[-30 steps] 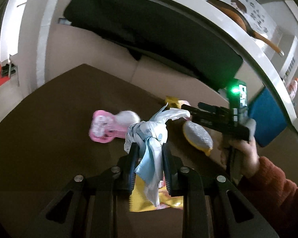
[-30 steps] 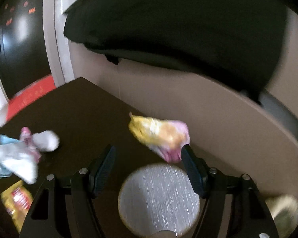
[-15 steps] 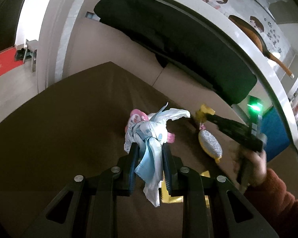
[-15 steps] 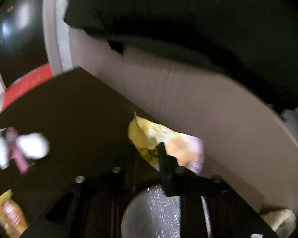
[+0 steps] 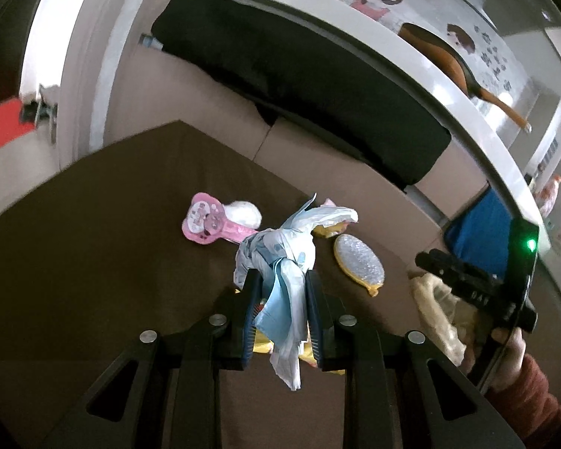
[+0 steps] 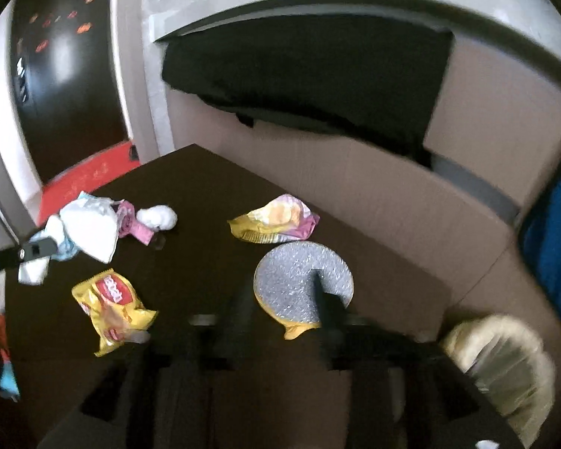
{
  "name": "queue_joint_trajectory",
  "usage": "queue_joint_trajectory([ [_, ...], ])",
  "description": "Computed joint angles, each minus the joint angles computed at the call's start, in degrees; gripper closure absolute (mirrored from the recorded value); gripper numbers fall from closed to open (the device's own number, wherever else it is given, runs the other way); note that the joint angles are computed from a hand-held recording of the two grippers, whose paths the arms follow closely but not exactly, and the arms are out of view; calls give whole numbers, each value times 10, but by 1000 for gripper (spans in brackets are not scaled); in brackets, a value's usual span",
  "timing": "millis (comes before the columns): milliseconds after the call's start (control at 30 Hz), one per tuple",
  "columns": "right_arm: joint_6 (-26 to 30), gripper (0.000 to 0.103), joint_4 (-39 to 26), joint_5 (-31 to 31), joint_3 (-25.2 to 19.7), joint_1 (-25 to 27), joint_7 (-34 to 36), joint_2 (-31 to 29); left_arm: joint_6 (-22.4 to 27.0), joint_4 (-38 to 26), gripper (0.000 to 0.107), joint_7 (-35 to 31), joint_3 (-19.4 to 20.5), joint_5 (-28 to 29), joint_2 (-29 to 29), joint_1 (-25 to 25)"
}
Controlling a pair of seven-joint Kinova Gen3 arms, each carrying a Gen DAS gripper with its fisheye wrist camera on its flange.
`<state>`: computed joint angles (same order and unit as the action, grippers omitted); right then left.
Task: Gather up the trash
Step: 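Grasp the pink wrapper with the right tool while the left tool holds the tissue bundle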
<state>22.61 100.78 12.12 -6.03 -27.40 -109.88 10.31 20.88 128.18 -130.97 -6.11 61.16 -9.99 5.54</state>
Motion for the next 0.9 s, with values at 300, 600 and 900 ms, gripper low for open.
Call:
queue_joint_trajectory([
  [300, -1, 36, -117, -41, 64, -45, -83, 145, 31, -4, 83, -96, -35, 52, 21, -22],
  [600, 111, 37, -303, -75, 27, -9, -86, 277, 117, -43, 83, -190, -24, 110, 94, -102],
  [900, 152, 37, -340, -124, 9, 5, -57, 294, 153, -73, 83, -183, 18, 111, 121, -163],
])
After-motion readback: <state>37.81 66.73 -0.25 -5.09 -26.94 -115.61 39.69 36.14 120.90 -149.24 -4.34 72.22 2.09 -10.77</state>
